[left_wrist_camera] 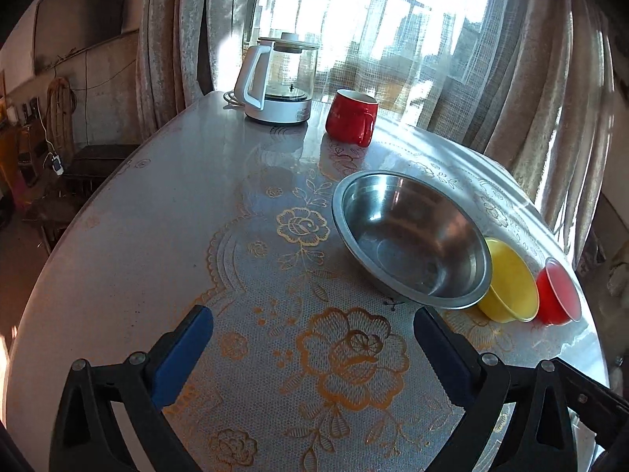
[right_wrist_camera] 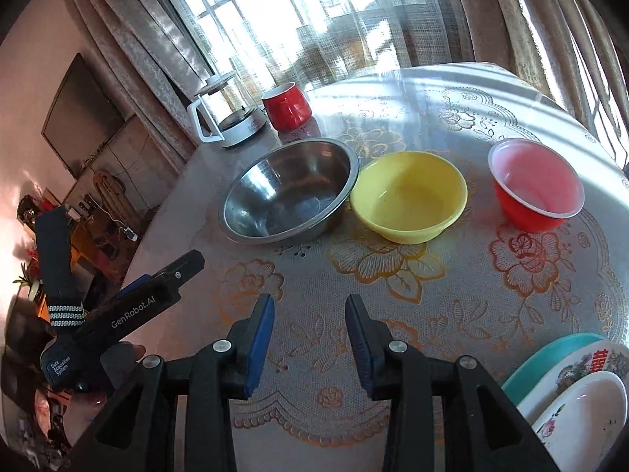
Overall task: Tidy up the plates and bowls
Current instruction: 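Move both grippers to the steel bowl rim and close on it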
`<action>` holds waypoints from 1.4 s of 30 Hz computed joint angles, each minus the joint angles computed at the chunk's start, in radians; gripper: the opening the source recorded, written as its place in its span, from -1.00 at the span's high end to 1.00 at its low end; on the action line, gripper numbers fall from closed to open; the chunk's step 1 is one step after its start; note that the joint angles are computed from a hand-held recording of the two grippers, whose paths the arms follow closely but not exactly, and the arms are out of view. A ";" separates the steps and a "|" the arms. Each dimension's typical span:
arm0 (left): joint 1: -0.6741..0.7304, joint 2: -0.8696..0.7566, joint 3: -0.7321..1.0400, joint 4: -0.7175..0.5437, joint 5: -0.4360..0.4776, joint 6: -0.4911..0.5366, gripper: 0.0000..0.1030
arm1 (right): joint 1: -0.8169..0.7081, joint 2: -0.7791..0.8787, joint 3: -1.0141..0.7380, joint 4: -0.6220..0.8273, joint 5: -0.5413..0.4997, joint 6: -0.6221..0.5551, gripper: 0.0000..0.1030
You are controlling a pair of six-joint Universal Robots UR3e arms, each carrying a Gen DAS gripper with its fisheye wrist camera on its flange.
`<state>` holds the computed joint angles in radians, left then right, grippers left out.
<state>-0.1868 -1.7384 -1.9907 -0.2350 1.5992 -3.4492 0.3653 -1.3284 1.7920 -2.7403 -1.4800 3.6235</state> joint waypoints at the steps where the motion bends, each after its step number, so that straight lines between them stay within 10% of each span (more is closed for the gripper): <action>1: 0.014 -0.009 0.011 -0.003 -0.016 0.008 -0.99 | -0.009 0.037 -0.036 -0.002 0.010 0.033 0.26; 17: 0.181 -0.122 0.006 0.206 -0.241 0.002 -0.99 | -0.058 0.398 -0.364 -0.027 0.113 0.258 0.28; 42: 0.123 -0.108 -0.010 0.233 -0.155 0.095 -0.82 | -0.047 0.329 -0.200 -0.143 0.129 0.215 0.59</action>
